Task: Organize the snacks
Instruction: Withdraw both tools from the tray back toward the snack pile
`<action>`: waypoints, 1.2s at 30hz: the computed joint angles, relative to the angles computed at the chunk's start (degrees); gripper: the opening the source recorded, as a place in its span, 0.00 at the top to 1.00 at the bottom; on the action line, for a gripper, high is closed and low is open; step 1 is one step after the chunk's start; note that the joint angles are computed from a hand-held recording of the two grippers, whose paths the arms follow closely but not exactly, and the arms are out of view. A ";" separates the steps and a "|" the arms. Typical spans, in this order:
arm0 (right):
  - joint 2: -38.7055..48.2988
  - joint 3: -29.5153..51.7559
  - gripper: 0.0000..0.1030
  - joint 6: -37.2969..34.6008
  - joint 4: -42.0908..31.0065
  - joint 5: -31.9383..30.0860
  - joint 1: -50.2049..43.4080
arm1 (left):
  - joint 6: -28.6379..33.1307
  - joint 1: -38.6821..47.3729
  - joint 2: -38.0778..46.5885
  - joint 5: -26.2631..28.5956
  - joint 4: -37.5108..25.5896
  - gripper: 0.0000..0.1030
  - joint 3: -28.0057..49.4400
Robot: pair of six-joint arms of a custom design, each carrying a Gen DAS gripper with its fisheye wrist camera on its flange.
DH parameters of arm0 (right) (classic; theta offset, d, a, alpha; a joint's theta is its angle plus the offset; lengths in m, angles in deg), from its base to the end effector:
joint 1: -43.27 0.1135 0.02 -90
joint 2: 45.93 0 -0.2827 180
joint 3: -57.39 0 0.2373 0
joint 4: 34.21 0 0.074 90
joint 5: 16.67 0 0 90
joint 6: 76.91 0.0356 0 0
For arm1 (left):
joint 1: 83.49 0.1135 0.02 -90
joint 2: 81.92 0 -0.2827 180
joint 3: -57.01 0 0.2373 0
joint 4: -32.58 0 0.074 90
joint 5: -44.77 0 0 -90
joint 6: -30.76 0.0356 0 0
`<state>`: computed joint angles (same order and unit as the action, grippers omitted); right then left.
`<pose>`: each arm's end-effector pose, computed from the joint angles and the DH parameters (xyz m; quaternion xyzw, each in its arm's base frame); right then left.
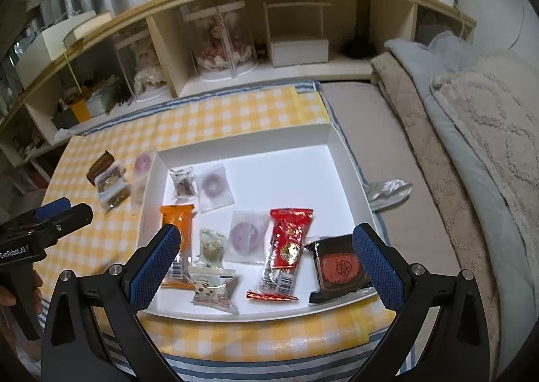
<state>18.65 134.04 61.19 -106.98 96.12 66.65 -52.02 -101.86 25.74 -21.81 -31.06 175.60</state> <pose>0.1734 0.0600 0.3253 0.2518 0.9157 -0.0103 0.3129 0.3784 -0.1406 0.3430 0.2687 0.8904 -0.2218 0.2929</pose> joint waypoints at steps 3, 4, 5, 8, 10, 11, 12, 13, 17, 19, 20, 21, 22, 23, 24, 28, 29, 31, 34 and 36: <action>0.70 2.05 0.00 0.89 -0.79 1.69 1.68 | 2.00 1.40 -1.33 0.17 -1.17 0.00 0.76; 1.01 2.81 0.00 1.30 -1.01 2.33 2.38 | 2.70 1.94 -1.88 0.12 -1.60 0.00 1.03; 1.33 3.34 0.00 1.53 -1.11 2.66 2.73 | 3.24 2.40 -2.10 0.22 -2.05 0.00 1.38; 2.48 5.03 0.00 2.50 -1.47 3.94 4.08 | 4.91 4.19 -2.87 0.71 -3.43 0.00 2.51; 3.67 6.17 0.00 3.36 -1.55 4.78 5.15 | 5.96 5.49 -3.06 0.96 -4.33 0.00 3.28; 4.23 6.58 0.00 3.72 -1.48 5.03 5.55 | 6.56 6.23 -2.93 1.16 -4.83 0.00 3.75; 4.98 6.99 0.00 4.06 -1.14 5.23 6.06 | 7.05 6.97 -2.81 1.29 -5.29 0.00 4.16; 5.67 7.28 0.00 4.14 -0.68 5.24 6.51 | 7.63 7.91 -2.63 1.22 -5.81 0.00 4.61; 9.12 8.38 0.00 3.99 1.42 4.95 8.24 | 9.60 11.31 -1.57 1.04 -6.79 0.00 6.41; 11.05 8.90 0.00 3.92 2.60 4.98 9.15 | 10.47 12.80 -1.01 1.03 -7.31 0.00 7.38; 11.85 9.08 0.00 3.90 3.16 4.90 9.49 | 10.87 13.55 -0.65 1.12 -7.43 0.00 7.82; 12.73 9.30 0.00 3.80 3.81 4.76 9.74 | 11.14 14.29 -0.27 1.19 -7.52 0.00 8.27; 13.73 9.48 0.00 3.78 4.72 4.69 10.07 | 11.38 15.04 0.29 1.37 -7.74 0.00 8.90; 14.31 9.56 0.00 3.54 5.47 4.52 10.05 | 11.67 15.76 1.23 1.72 -8.19 0.00 10.02; 15.07 9.61 0.00 3.51 6.38 4.42 10.24 | 11.81 16.56 1.74 1.94 -8.25 0.00 10.46; 18.54 10.39 0.00 2.53 9.94 4.20 11.06 | 12.89 19.11 4.73 2.98 -8.34 0.00 13.10; 19.21 10.55 0.00 2.21 10.72 4.13 11.13 | 13.04 19.54 5.64 3.16 -8.11 0.00 13.80; 20.65 10.75 0.00 1.58 12.66 3.79 11.40 | 13.12 20.37 7.87 3.26 -7.53 0.00 15.82; 22.89 10.84 0.00 -0.34 16.90 2.85 11.50 | 12.50 21.10 12.10 2.54 -6.75 0.00 19.91; 24.58 11.27 0.00 -2.36 19.60 2.33 11.63 | 12.87 21.29 15.70 2.00 -7.23 0.00 24.20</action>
<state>43.24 145.31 58.83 -87.38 98.45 78.28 -39.16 -80.56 41.44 -19.81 -38.29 199.79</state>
